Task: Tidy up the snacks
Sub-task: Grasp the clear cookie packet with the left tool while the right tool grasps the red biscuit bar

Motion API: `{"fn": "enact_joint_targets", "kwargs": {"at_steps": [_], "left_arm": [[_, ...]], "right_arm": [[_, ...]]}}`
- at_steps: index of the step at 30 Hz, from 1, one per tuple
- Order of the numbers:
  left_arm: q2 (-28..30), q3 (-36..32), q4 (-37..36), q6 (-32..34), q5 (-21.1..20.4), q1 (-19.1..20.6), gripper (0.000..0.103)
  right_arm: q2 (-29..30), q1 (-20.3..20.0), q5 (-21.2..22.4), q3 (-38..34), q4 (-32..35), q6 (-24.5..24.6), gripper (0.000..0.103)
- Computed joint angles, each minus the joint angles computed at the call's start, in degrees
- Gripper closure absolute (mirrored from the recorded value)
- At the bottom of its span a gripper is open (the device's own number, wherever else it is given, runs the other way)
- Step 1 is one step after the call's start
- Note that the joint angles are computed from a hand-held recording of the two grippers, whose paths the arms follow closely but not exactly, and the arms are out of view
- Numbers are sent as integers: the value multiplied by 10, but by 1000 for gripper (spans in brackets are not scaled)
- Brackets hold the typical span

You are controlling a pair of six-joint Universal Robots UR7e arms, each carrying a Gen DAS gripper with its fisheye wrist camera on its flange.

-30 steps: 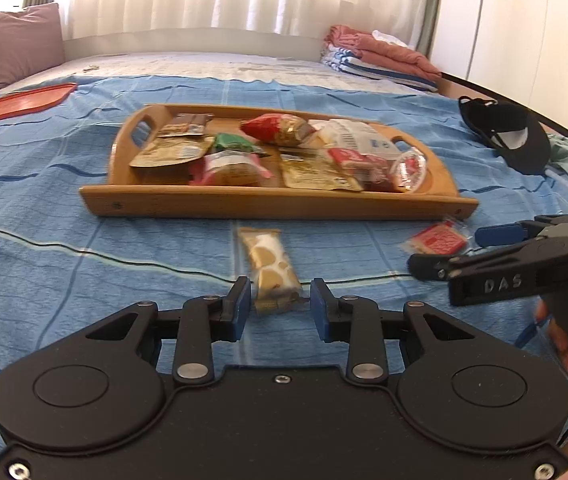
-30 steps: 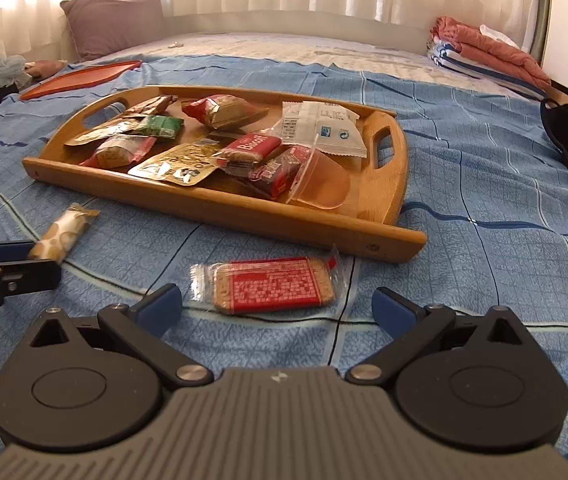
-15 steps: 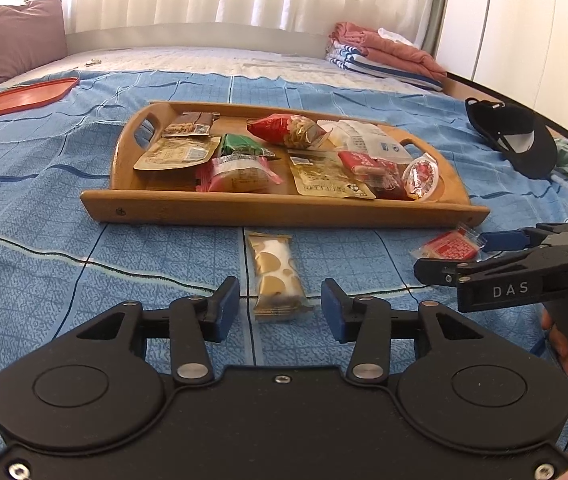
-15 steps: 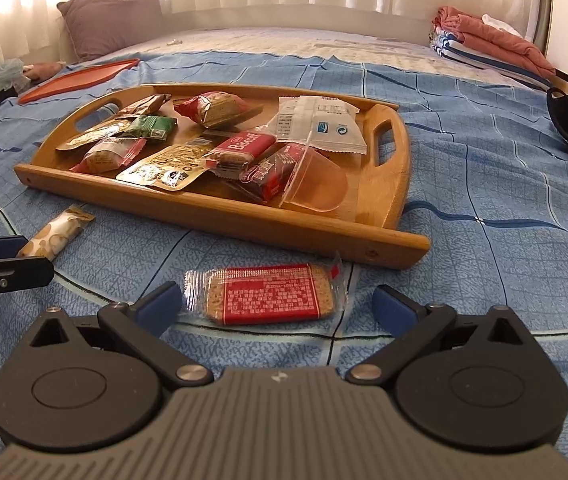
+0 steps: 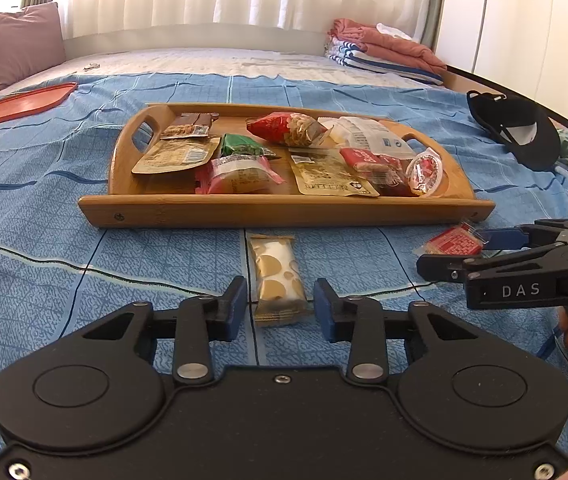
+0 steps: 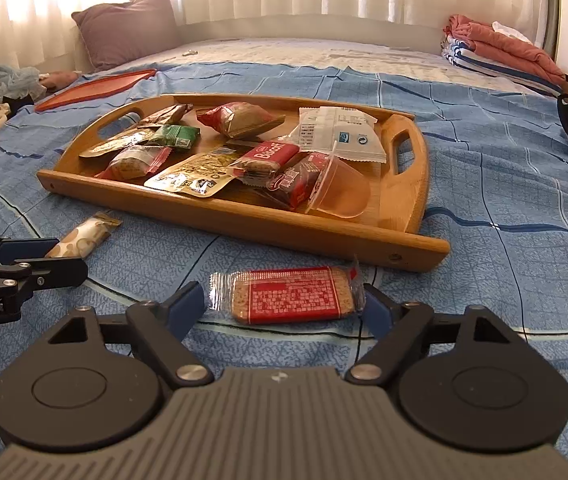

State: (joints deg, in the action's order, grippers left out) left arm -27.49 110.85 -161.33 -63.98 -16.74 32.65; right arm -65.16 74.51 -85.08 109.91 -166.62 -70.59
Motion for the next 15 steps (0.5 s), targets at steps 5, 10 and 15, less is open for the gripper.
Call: {"fn": "enact_joint_targets", "kwargs": {"at_steps": [5,10,15], "left_arm": [[-1,1,1,-4,5,0,76],[-6,3,16,-16,7,-1,79],[-10,5,28,-22,9,-4,79]], "right_arm": [[-6,-3,10,2,5,16,26],[-15,-7,20,8,15,26,27],[-25,-9,32,14,35,31,30]]}}
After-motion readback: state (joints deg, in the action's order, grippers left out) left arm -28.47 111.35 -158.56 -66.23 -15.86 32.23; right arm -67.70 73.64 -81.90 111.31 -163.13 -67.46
